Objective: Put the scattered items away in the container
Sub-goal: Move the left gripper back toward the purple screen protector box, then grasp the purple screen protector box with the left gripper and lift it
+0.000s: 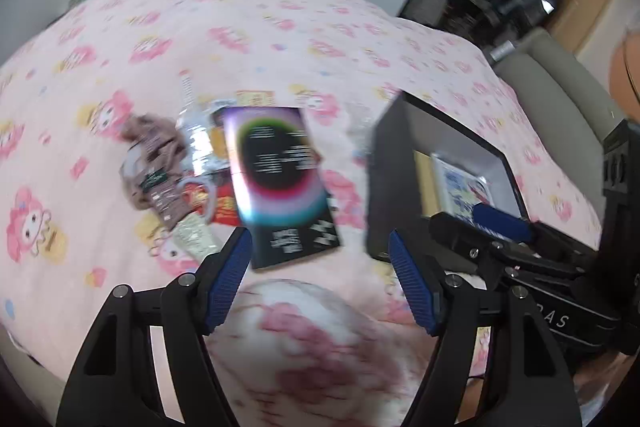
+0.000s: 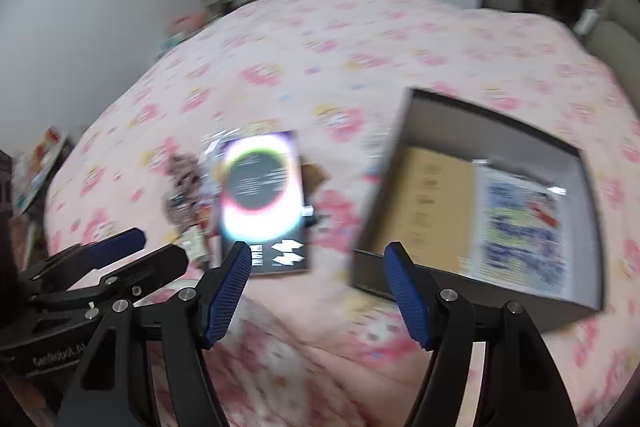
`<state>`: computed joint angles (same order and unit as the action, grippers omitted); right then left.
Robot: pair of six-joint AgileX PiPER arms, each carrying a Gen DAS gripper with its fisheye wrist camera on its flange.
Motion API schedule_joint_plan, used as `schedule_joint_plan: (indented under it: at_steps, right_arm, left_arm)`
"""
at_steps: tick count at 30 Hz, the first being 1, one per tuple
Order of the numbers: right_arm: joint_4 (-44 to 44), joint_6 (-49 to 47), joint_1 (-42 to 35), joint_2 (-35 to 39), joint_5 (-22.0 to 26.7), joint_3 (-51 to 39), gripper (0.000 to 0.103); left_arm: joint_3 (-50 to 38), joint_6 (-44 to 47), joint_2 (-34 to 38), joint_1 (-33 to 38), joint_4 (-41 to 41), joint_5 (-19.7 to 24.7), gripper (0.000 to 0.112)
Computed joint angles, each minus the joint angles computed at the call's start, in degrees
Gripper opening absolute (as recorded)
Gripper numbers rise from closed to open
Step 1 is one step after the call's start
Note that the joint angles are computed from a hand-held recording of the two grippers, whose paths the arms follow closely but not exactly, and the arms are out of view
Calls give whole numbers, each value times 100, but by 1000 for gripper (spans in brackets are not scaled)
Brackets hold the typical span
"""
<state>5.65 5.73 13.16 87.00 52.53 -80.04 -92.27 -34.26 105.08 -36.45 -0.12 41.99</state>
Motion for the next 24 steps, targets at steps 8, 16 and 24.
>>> schedule_joint_plan:
  at_steps: [8, 16, 24]
  right_arm:
    - [309, -353, 214, 1575, 346, -1218, 66]
    - [211, -499, 406, 2753, 835, -2356, 66]
    - [171, -219, 295, 3888, 1436, -3538, 77]
  left_arm:
    - [222, 869, 500, 892, -1079, -287, 61]
    - [-1112, 2760, 2012, 1768, -3339, 496, 56]
    - [-2532, 2983, 3147, 2013, -3941, 1288, 59]
